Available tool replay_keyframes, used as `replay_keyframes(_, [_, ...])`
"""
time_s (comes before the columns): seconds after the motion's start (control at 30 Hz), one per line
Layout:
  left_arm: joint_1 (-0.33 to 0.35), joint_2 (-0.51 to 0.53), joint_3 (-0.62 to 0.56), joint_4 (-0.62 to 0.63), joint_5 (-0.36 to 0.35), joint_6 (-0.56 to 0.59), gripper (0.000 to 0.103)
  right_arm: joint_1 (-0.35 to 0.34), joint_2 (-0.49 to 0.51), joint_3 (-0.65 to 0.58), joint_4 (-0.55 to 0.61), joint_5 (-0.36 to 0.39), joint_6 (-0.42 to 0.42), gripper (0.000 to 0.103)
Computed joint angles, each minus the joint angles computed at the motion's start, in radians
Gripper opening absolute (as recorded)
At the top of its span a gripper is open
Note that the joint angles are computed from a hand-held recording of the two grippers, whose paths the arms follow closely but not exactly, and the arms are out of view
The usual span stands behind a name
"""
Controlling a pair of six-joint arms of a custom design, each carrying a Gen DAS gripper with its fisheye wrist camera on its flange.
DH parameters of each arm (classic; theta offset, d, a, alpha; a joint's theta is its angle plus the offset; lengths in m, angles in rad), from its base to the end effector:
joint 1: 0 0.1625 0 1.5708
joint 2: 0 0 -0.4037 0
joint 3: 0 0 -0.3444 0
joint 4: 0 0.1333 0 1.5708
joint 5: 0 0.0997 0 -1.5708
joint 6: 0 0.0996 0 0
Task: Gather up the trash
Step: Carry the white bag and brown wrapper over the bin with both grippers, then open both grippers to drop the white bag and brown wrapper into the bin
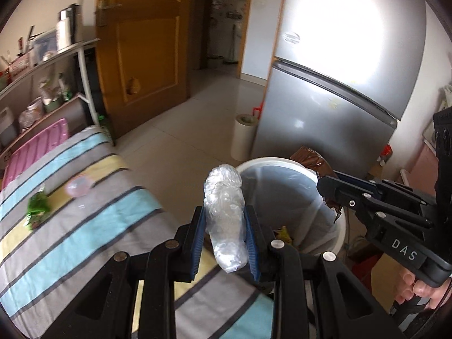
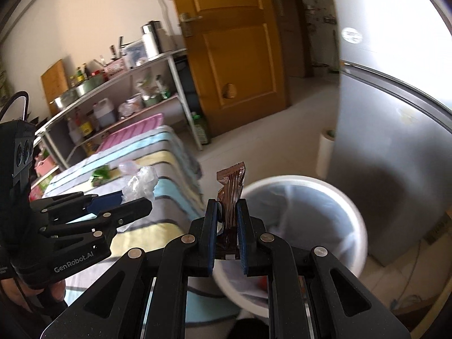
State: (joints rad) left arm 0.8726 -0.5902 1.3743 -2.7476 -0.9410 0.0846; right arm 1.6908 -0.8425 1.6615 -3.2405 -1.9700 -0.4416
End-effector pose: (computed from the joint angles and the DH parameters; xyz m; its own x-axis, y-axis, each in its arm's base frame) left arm -0.3043 -0.6613 0.1077 -0.7110 0.4054 -0.5745 0.6563 0.6759 -0.3353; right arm 0.1704 -0.6227 0.2266 -0.8249 -0.1173 0.5530 -0.4773 0.6687 -0.5701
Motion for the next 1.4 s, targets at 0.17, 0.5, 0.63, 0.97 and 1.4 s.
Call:
replay_keyframes(0.17, [-0.004, 0.072, -0.078, 0.072, -0.045, -0.017, 0.029, -0.037, -0.024, 0.008, 0.006, -0.038, 0.002, 0.014])
replay_keyframes(0.5, [0.003, 0.181, -0.205, 0.206, -0.063, -0.04, 0.029, -0.119, -0.04, 0.015, 0.053, -0.051, 0.026, 0.014])
replay_keyframes(0.63, [0.004, 0.209, -0.24, 0.251, -0.06, -0.051, 0.029, -0.134, -0.027, 0.002, 0.075, -0.066, 0.024, 0.014])
replay_keyframes(0.97, [0.014, 0.231, -0.278, 0.299, -0.051, -0.076, 0.029, -0.158, -0.015, -0.025, 0.118, -0.085, 0.037, 0.014])
replay_keyframes(1.4, [0.015, 0.225, -0.268, 0.286, -0.052, -0.084, 0.059, -0.151, -0.008, -0.028, 0.111, -0.115, 0.052, 0.04])
